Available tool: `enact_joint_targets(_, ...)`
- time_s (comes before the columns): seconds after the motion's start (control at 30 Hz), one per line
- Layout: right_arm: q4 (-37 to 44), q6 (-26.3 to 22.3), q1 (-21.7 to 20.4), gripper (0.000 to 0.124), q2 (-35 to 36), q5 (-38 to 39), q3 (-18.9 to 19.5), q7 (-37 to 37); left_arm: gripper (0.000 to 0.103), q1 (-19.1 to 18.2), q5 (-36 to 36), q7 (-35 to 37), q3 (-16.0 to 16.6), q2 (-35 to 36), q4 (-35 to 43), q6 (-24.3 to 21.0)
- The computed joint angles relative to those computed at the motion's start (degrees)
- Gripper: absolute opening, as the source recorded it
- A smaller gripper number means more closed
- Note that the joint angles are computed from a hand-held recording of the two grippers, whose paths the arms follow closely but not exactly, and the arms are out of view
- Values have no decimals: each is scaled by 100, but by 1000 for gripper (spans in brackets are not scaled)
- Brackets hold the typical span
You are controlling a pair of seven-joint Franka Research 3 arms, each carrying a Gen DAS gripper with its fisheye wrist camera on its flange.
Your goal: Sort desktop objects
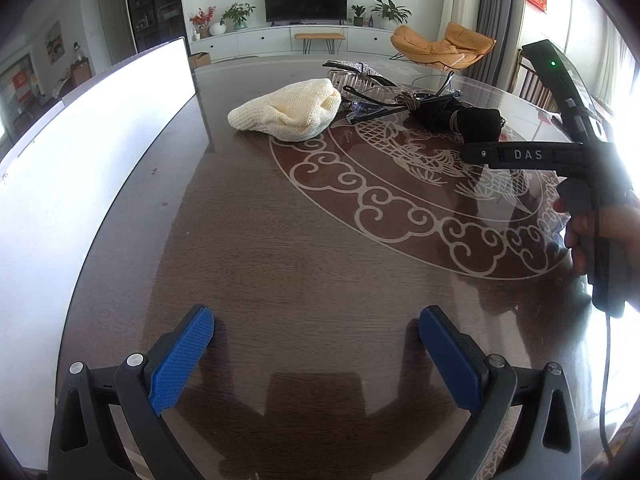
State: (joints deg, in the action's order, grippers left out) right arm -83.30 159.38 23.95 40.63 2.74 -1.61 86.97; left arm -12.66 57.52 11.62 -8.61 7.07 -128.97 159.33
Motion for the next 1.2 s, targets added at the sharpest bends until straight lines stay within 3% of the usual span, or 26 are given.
enact_joint_targets(0.27,1561,-683,-120,103,884,112,199,-416,103,4,7,1,7,-5,-12,22)
enact_joint_targets(0.6,1800,-772,-65,103,1024,121,118,-343,103,4,5,0,5,-8,-15,26)
enact_joint_targets(0.7,1786,-766,-128,103,1016,169,244,-562,103,3,7,-3,5,-6,-12,21)
enact_joint_targets(0.8,1646,-633,-175,95,947,252,353,-811,103,2,9,-6,5,-7,-14,22)
enact_joint_targets(0.93,1358,-347,-203,69,807,400,441,-1057,103,3,8,-4,5,-8,-15,22)
enact_joint_targets(1.03,1161,-204,-163,58,705,473,408,-1050,103,3,8,-4,5,-8,-15,22)
enact_joint_targets(1.2,482,91,-177,57,309,585,423,-1066,103,4,9,-3,5,-9,-17,28)
